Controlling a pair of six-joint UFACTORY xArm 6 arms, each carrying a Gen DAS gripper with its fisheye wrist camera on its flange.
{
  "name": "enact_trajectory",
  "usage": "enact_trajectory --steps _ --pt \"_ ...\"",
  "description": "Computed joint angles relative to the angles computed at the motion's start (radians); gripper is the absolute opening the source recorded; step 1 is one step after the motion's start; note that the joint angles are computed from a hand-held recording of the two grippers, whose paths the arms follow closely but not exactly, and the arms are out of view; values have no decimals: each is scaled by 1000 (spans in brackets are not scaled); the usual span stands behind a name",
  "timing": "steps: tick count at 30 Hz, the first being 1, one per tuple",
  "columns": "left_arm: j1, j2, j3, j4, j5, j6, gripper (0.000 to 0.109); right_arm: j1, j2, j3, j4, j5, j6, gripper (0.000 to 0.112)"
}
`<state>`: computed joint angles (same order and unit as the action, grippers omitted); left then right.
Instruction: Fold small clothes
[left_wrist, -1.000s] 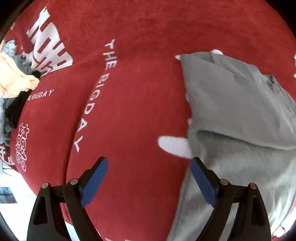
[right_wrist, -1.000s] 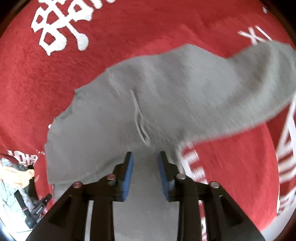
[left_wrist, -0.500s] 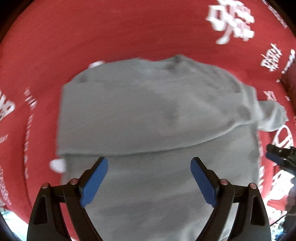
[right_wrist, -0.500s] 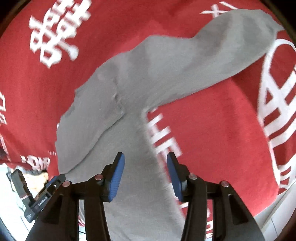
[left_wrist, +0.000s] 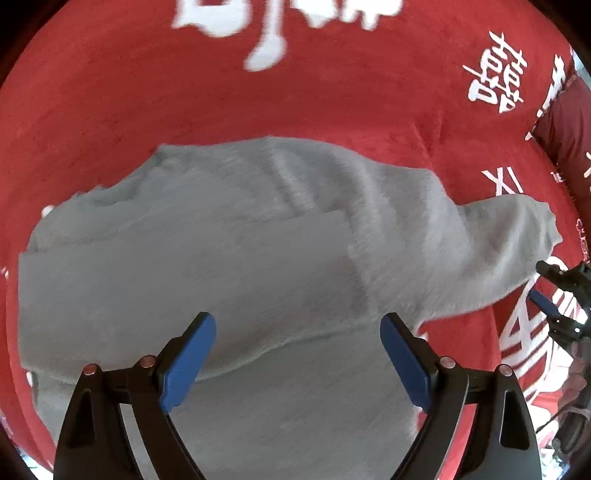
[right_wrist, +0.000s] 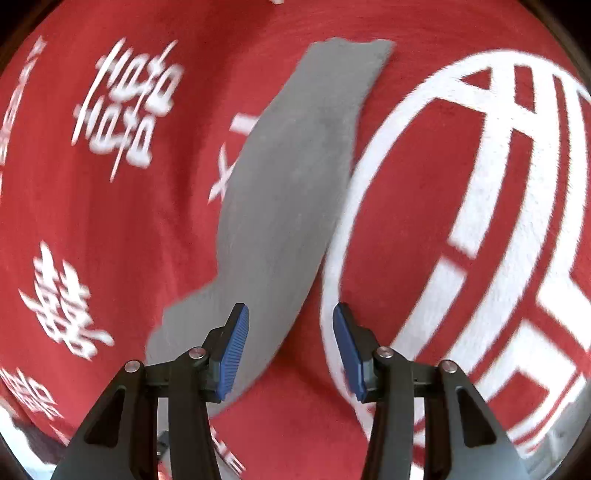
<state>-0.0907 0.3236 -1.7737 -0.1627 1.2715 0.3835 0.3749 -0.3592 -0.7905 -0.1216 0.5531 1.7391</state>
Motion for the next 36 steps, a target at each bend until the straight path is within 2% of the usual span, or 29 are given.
enact_trajectory --steps 1,6,12,13,14,15,17,19,21,24,26,27,29,30,32,34,36 --pt "-12 1 4 5 -12 -6 91 -13 -11 29 4 -53 1 51" --pt "-65 10 20 50 -80 -53 91 -40 -16 76 39 -162 -72 51" --pt "-103 26 15 84 -119 -89 91 -72 41 101 41 -350 -38 50" --pt "-107 25 20 93 -131 -95 91 -73 49 104 51 -374 -31 45" --pt "-110 23 26 102 -145 -103 92 -73 56 118 84 -418 -25 23" --pt "-114 21 35 113 -161 -112 91 -72 61 133 103 -467 -10 6" --pt "-125 18 56 139 -188 -131 91 -58 64 158 212 -583 -80 7" --pt "-131 26 61 160 -194 -146 91 -9 79 148 421 -688 -283 6" --pt "-142 43 54 154 -182 -141 92 42 98 95 619 -712 -492 7" --pt "-161 30 97 157 -235 -73 97 94 148 -41 874 -678 -806 7" --pt "-158 49 57 138 -201 -35 97 113 195 -143 1022 -640 -1000 7" --pt "-146 67 16 115 -162 -27 97 115 227 -198 1040 -610 -1055 7" --pt "-110 60 -3 55 -167 -17 97 113 284 -286 961 -554 -1042 7" --pt "-85 39 11 31 -200 -2 97 108 322 -344 864 -509 -993 7" --pt "-38 12 19 12 -240 29 97 101 399 -478 712 -382 -934 7" --pt "13 2 10 -3 -254 53 97 119 527 -687 564 -235 -940 7" --pt "75 8 -16 -10 -247 78 97 149 659 -896 484 -79 -977 7"
